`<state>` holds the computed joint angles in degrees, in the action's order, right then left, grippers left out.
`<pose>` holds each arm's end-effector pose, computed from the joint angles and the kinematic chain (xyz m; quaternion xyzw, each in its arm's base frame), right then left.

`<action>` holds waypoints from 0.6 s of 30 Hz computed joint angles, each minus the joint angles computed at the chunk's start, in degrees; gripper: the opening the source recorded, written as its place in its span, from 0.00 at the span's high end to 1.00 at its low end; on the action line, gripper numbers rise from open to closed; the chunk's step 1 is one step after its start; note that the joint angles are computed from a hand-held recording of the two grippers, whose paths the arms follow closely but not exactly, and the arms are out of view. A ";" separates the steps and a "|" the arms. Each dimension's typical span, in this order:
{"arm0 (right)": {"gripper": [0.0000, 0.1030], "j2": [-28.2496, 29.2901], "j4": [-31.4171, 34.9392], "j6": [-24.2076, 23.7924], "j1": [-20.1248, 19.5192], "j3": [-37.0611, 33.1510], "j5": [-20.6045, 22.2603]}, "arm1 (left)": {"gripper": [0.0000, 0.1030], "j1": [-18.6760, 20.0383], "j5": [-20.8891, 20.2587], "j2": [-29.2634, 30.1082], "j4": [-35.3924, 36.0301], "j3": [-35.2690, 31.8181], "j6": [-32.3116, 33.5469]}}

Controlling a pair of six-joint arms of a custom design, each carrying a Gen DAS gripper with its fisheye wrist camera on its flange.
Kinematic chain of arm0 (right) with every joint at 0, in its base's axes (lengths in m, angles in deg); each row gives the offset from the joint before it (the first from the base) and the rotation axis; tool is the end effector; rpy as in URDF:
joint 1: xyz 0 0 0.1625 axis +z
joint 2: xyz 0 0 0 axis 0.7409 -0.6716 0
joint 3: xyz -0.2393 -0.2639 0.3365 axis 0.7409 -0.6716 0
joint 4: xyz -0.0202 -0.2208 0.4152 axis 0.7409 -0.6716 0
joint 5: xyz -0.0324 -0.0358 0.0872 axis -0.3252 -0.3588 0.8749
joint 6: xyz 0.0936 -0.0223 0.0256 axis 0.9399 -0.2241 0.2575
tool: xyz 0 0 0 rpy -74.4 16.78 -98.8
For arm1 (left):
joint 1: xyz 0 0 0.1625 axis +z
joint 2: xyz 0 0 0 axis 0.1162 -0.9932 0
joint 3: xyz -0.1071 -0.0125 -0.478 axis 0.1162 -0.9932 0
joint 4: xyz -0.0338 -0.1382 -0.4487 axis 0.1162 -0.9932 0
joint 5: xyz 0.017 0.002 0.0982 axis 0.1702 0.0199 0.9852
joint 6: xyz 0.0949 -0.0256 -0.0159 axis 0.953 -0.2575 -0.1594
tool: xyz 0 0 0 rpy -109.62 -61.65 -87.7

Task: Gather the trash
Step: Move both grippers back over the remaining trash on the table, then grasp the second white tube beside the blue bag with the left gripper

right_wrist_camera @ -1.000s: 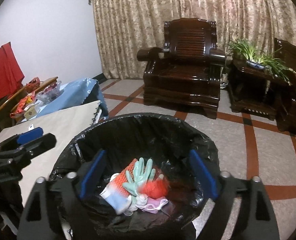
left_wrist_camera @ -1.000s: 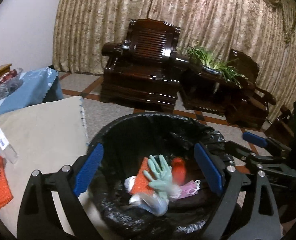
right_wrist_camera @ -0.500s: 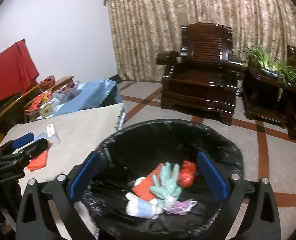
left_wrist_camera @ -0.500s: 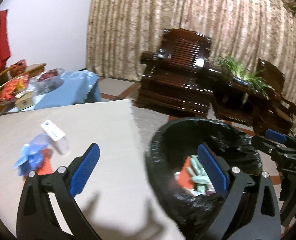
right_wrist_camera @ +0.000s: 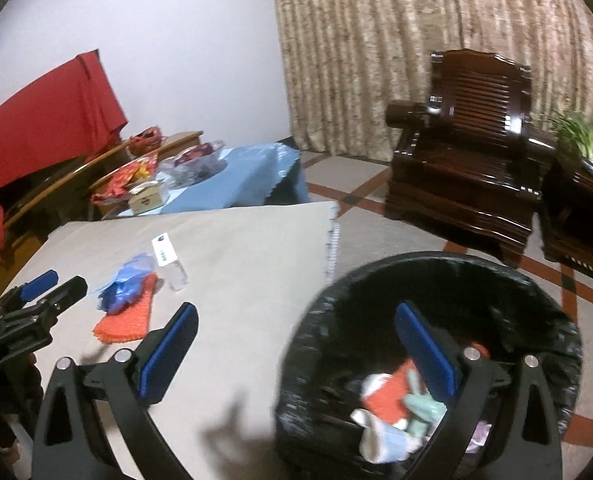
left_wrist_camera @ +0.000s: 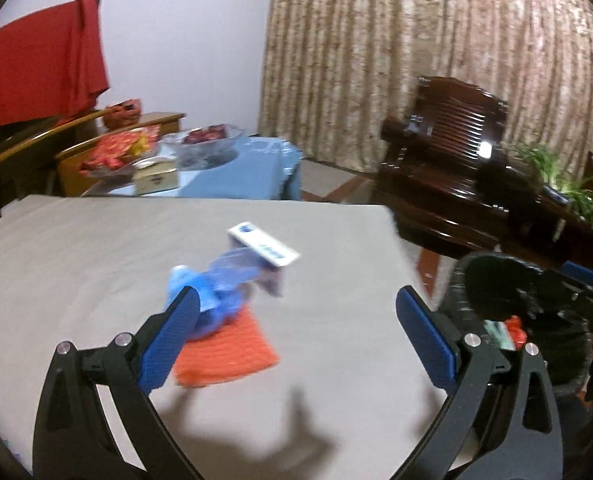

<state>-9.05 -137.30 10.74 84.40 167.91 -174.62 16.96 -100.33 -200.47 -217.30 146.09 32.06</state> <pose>0.3082 -0.2589 0.1162 0.1425 -0.8454 0.4397 0.2678 -0.1267 -0.2933 0.3202 0.2442 0.8359 -0.4130 0.2666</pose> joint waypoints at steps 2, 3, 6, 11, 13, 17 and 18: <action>0.06 1.38 0.34 -0.37 -0.34 -1.31 1.01 | 0.07 1.94 0.97 -1.48 0.33 -0.26 1.37; 0.06 2.37 0.47 -0.76 -0.66 -2.28 1.62 | 0.07 2.96 1.28 -1.72 -0.06 -0.42 2.16; 0.06 4.58 0.69 -1.83 -1.49 -4.41 3.02 | 0.07 6.45 1.92 -1.58 -3.15 -0.74 5.24; 0.06 8.11 1.17 -4.25 -3.00 -7.90 4.89 | 0.07 12.77 1.20 1.50 -11.75 -0.92 11.67; 0.06 9.39 1.43 -4.81 -3.80 -9.00 5.84 | 0.07 15.43 0.43 3.17 -15.06 -0.99 13.94; 0.06 11.41 2.52 -5.40 -5.21 -10.92 7.33 | 0.08 19.51 -1.47 6.91 -21.68 -1.04 17.34; 0.06 11.86 2.99 -5.42 -5.51 -11.40 7.61 | 0.08 20.12 -1.84 7.72 -22.93 -1.02 17.93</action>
<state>2.81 -134.31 5.32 78.88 156.50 -167.01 37.08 -102.17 -192.74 -240.23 145.07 50.00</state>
